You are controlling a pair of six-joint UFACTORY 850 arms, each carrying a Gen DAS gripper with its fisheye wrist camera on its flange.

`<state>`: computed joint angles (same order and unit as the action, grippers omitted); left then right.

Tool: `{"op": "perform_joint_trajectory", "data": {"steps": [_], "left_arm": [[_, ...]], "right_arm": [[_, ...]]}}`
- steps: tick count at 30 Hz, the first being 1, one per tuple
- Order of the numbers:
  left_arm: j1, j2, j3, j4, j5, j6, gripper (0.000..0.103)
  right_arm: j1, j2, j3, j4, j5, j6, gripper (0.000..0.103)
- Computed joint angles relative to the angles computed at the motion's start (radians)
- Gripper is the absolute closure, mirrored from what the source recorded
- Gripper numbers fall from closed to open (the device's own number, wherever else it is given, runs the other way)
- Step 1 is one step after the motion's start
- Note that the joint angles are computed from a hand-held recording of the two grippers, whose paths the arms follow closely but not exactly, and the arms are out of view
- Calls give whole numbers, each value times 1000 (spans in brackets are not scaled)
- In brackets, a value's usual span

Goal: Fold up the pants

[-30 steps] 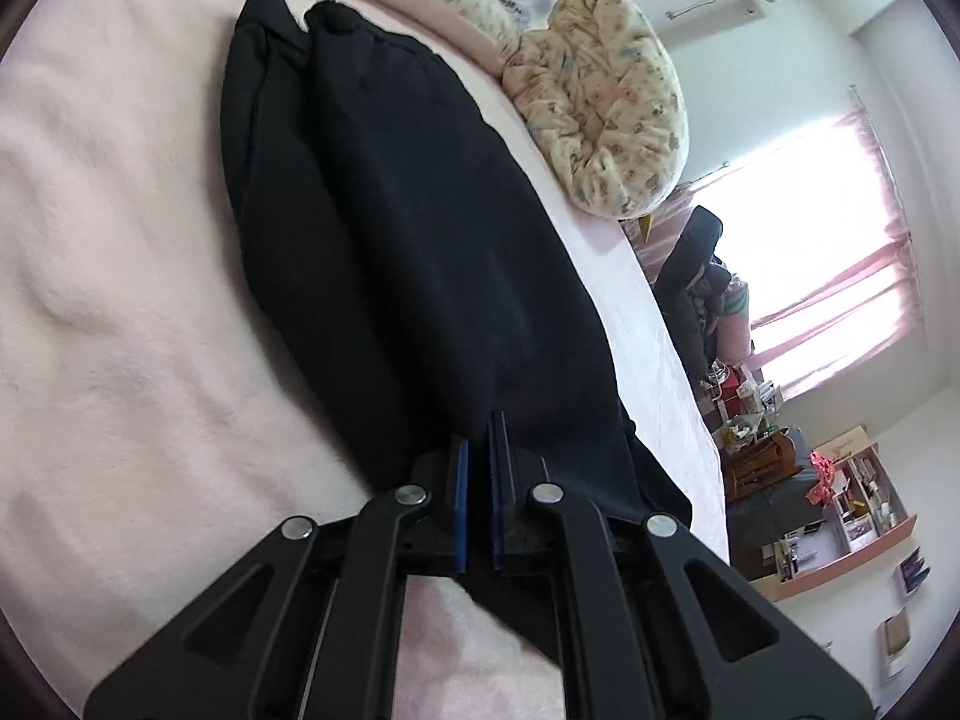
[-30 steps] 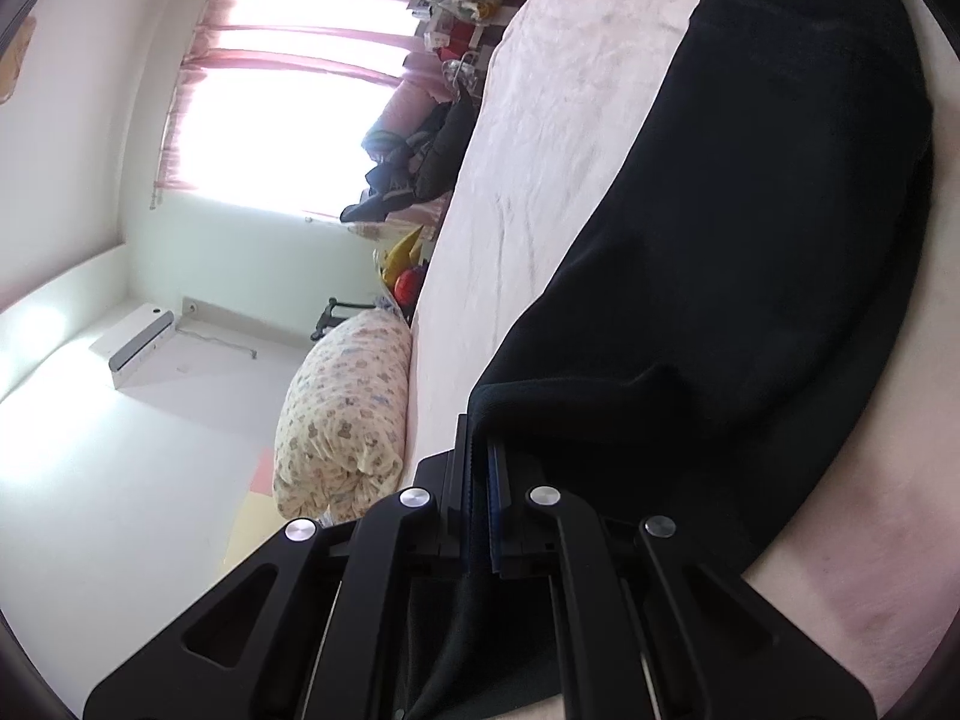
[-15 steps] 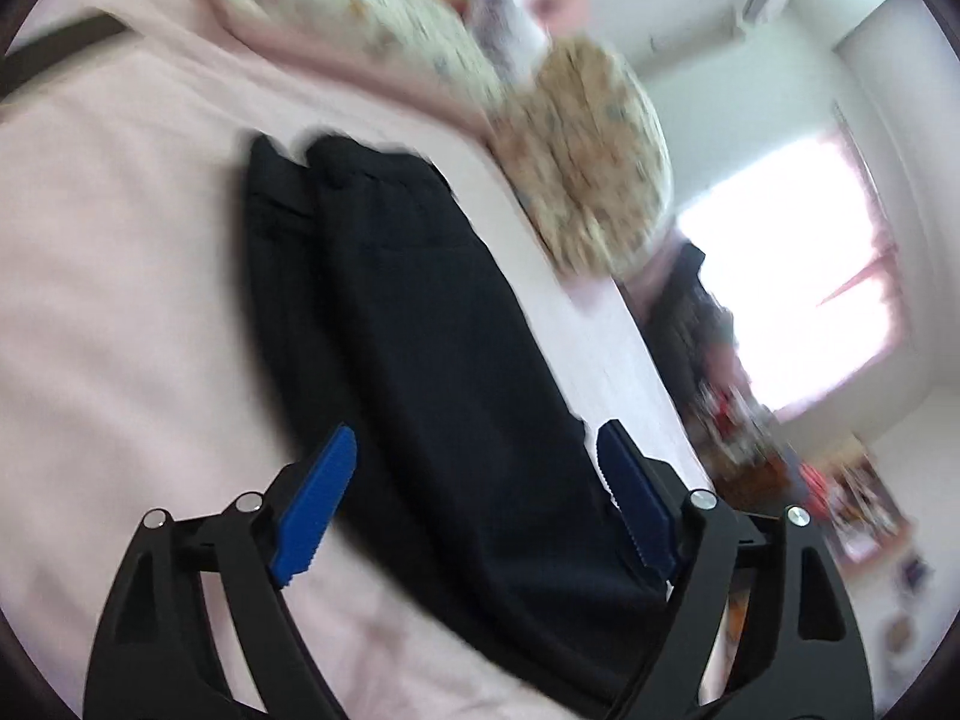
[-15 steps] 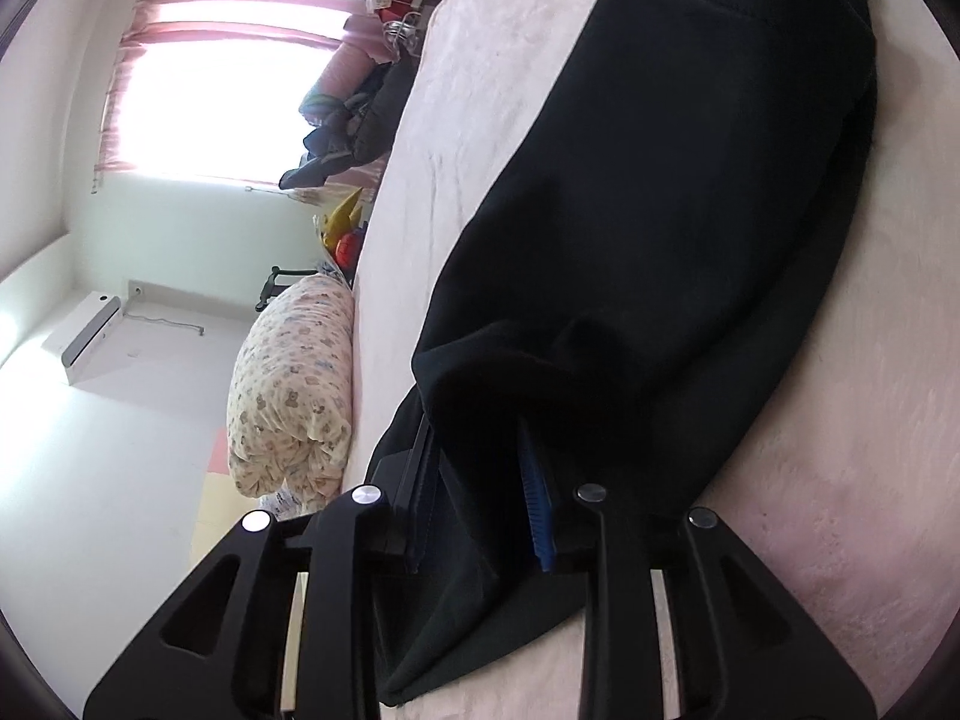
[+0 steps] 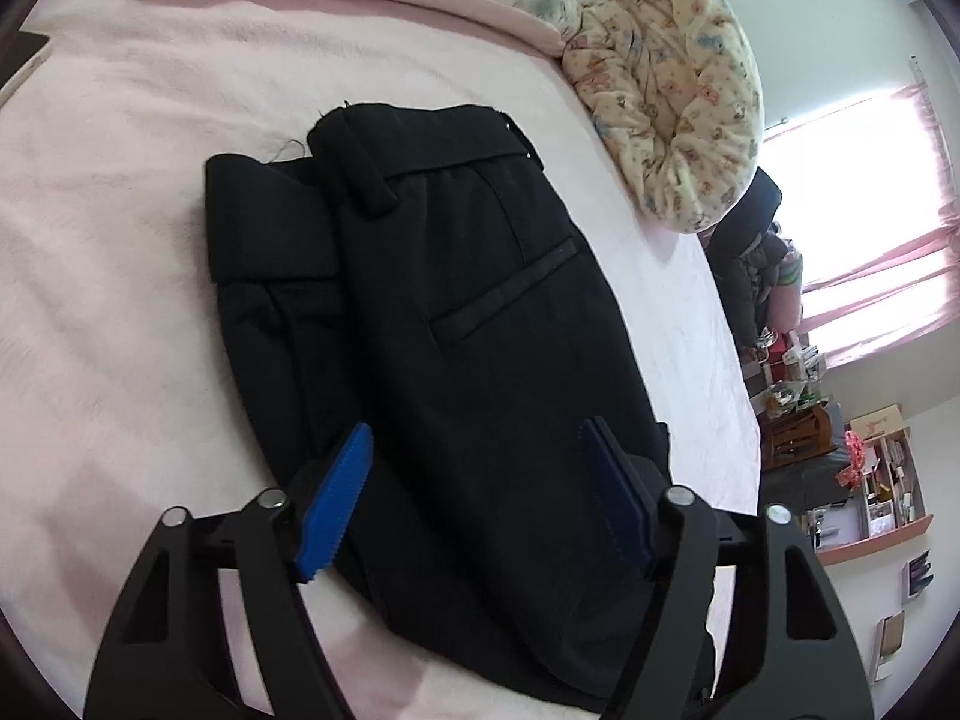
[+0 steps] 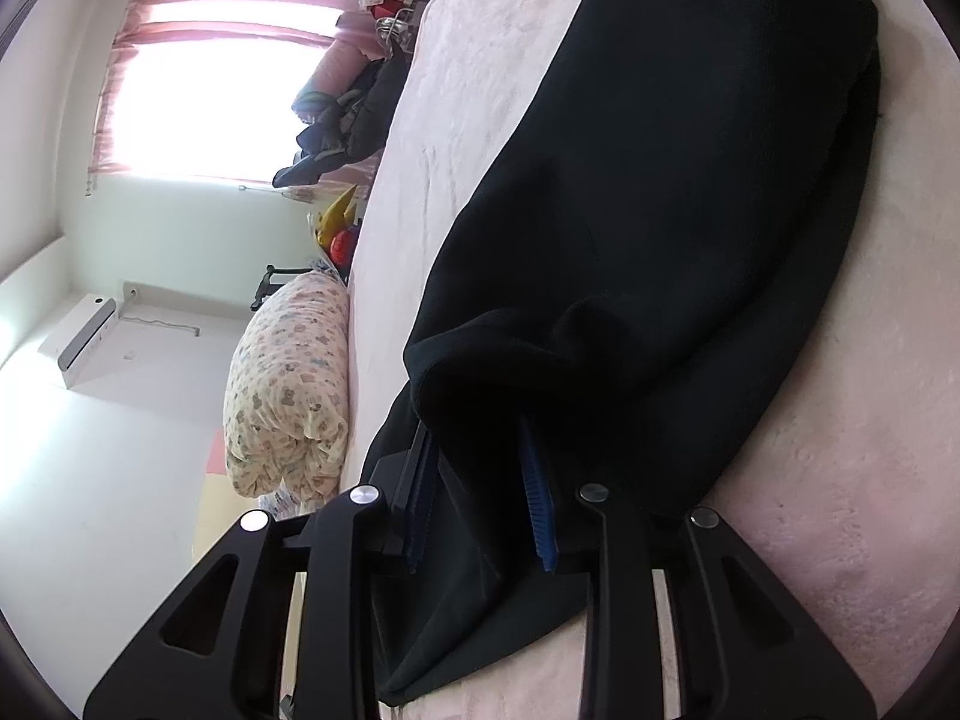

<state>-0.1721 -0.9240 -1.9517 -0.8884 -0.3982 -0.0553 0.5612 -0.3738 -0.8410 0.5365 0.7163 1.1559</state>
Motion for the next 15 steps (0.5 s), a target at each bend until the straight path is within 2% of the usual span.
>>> {"op": "perform_joint_trajectory", "data": {"steps": [5,7,8,9,12,15], "left_arm": [[12,-41,-33,-97,-10,40,44],[11,-42,-31,-81,1,25,57],[12,-37,-18,-98,15,36,72],[12,-33,-8,-99,25,36,81],[12,-8,41,-199,57,148,91],[3,31,100,-283,112,240,93]], "right_arm": [[0,0,3,-3,2,1,74],[-1,1,4,-3,2,-2,74],[-1,0,1,1,-1,-10,74],[0,1,-1,9,-3,-23,74],[6,2,-10,47,-17,-74,74],[13,7,-14,94,-27,-123,74]]}}
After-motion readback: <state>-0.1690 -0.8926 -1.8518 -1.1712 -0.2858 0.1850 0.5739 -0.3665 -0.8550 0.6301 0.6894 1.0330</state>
